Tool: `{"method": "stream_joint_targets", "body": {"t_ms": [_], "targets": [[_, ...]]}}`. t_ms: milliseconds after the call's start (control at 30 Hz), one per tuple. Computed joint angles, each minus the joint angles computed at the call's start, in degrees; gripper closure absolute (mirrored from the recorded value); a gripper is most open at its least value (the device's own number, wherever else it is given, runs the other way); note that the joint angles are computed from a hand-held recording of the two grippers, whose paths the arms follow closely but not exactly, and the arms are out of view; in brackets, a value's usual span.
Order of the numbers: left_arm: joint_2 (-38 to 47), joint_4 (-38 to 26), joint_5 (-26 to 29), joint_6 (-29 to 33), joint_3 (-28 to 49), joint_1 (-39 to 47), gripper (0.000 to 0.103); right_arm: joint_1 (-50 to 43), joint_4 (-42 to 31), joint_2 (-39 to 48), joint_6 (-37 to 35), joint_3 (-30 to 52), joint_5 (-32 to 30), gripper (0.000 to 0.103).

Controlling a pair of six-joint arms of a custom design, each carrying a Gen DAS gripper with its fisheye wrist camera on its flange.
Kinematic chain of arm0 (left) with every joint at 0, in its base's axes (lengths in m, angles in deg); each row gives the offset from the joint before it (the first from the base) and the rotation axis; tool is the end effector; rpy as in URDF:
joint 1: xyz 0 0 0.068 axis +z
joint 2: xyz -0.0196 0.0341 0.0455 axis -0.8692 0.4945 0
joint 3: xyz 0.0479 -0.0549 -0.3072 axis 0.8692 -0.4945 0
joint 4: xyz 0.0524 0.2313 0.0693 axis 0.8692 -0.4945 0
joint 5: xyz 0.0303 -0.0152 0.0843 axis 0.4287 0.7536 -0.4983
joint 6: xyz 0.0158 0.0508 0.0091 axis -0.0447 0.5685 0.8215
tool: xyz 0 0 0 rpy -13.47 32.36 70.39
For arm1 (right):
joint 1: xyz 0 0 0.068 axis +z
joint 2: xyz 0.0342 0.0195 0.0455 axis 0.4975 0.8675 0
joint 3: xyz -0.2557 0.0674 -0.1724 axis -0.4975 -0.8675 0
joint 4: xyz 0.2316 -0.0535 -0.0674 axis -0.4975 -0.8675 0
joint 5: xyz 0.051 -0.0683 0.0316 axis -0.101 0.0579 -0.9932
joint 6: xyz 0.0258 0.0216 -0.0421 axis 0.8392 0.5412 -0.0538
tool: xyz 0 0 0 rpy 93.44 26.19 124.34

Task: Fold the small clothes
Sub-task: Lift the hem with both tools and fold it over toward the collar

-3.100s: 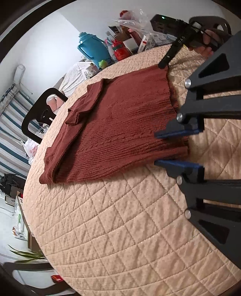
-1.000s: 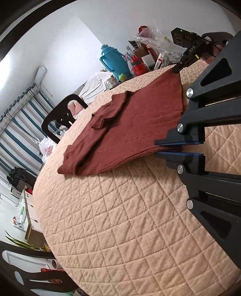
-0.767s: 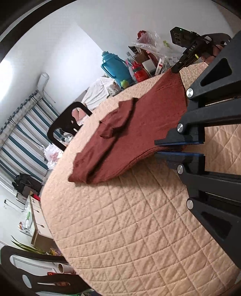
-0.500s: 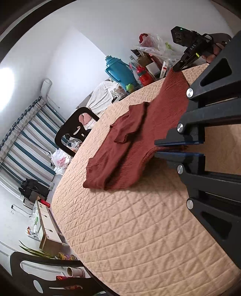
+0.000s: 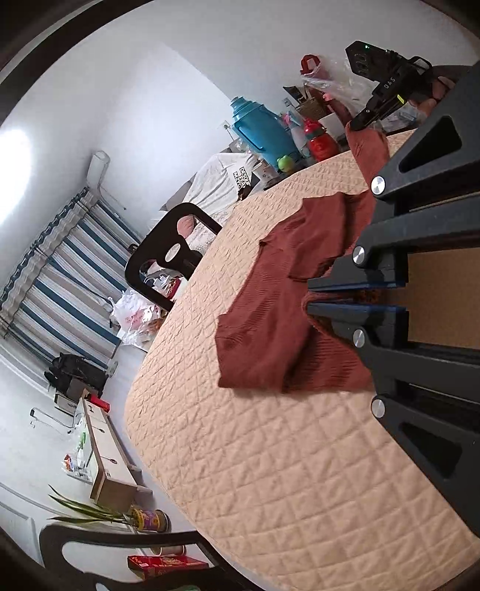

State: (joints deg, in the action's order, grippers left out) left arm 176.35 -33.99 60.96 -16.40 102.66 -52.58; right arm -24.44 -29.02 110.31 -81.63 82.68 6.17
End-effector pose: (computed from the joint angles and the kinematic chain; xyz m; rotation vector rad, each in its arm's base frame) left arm 0.2235 0.0064 0.1492 0.0364 2.2898 -0.8737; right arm 0.1172 -0.1120 0.1638 0.2983 2.1201 0.5661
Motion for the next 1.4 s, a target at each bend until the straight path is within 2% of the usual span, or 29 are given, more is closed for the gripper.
{"method": "stream_joint_targets", "body": {"t_ms": [133, 233, 400, 567, 833, 933, 1333, 1400], "targets": [[3.35, 0.69, -1.96, -3.55, 4.82, -2.77, 0.096, 6.83, 8.27, 1.69, 10.73, 2.05, 4.11, 0.097], [5.86, 0.7, -4.15, -5.31, 8.4, -4.55, 0.096, 10.64, 12.17, 3.93, 15.65, 4.05, 7.36, 0.097], [11.04, -2.74, -7.9, -6.71, 15.98, -7.61, 0.096, 16.55, 17.46, 10.41, 21.39, 7.96, 14.07, 0.097], [17.4, -4.72, -10.03, -9.98, 23.05, -9.68, 0.096, 19.95, 18.83, 17.08, 24.11, 12.57, 17.91, 0.097], [26.17, -10.14, -12.62, -12.55, 32.75, -11.31, 0.096, 23.33, 16.42, 27.25, 27.21, 21.6, 20.86, 0.097], [28.69, -10.49, -13.73, -13.03, 34.47, -11.52, 0.096, 24.54, 17.67, 30.33, 27.89, 23.21, 24.33, 0.097], [33.15, -9.72, -16.4, -12.67, 37.46, -11.18, 0.095, 27.23, 19.99, 35.32, 29.41, 25.83, 29.71, 0.096], [33.24, -9.71, -17.66, -12.24, 37.54, -11.42, 0.09, 27.1, 20.46, 35.69, 29.94, 25.98, 29.73, 0.089]]}}
